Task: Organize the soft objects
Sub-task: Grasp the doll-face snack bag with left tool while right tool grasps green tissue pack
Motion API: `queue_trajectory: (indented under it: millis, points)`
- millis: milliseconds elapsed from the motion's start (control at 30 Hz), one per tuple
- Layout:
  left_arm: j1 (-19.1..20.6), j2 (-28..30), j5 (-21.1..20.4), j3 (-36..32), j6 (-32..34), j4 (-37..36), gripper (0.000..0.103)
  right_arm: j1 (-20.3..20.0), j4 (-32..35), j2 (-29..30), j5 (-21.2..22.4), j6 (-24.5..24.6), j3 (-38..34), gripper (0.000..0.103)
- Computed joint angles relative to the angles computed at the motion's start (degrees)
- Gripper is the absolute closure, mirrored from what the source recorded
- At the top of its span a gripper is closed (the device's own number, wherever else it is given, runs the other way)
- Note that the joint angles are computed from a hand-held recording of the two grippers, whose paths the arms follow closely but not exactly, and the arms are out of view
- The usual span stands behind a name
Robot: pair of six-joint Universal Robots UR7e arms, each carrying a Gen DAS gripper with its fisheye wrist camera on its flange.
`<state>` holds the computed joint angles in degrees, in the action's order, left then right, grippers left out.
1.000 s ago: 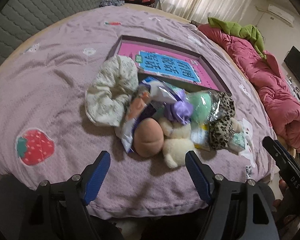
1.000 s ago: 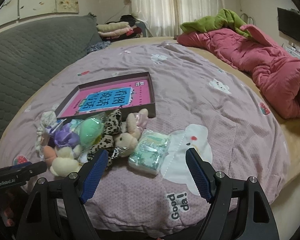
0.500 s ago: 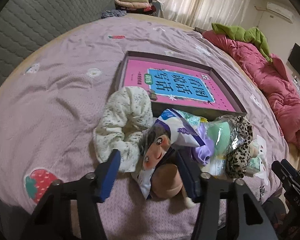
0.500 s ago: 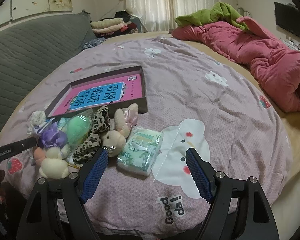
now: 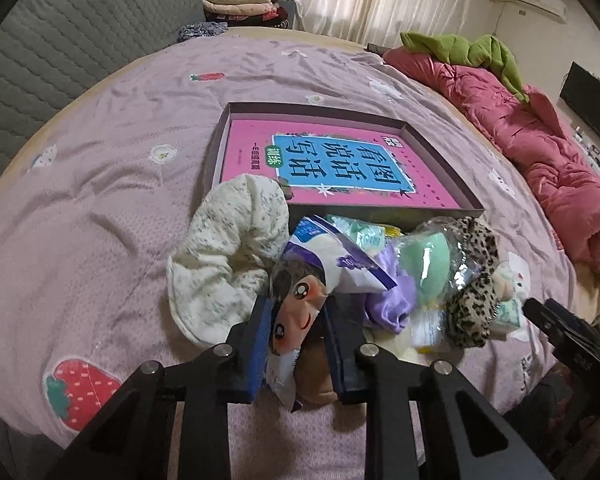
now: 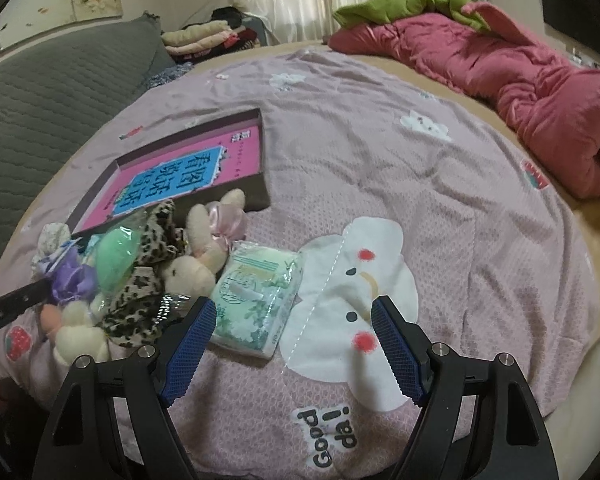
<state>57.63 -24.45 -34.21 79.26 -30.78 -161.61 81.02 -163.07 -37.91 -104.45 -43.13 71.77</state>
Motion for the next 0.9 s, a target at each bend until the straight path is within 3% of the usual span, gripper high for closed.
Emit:
queue_trajectory:
  millis: [200, 333, 567, 667, 800, 900]
  points:
    - [0.31, 0.36, -0.66, -0.60, 1.96, -1.50, 0.077, 0.18, 4.41, 1.10, -0.78, 0.73, -1.26, 0.022]
    - [0.47, 1.05, -0.34, -1.68, 2.41, -1.20, 0.077, 0.81, 3.61, 1.75, -1.92, -1.55, -0.57, 0.022]
    - [0.79, 1.55, -0.34, -2.86, 3.12, -1.04, 0.077, 1.30, 1.83, 4.45, -4.46, -1.15, -2.62, 0.022]
    - [0.80, 1.61, -0.41, -3.15, 3.67, -0.76, 0.077, 1.56, 1.58, 6.07, -7.25, -1.85, -4.19, 0.022]
    - [0.72, 1.30, -0.71, -2.87, 4.05, -0.41, 0.079, 1.46, 2.20, 6.20, -6.53, -1.63, -5.03, 0.022]
    - [0.53, 0.84, -0.94, -1.89, 4.63, -1.60, 0.082, 1.08, 2.68, 5.76, -5.92, -1.25, -5.32, 0.035]
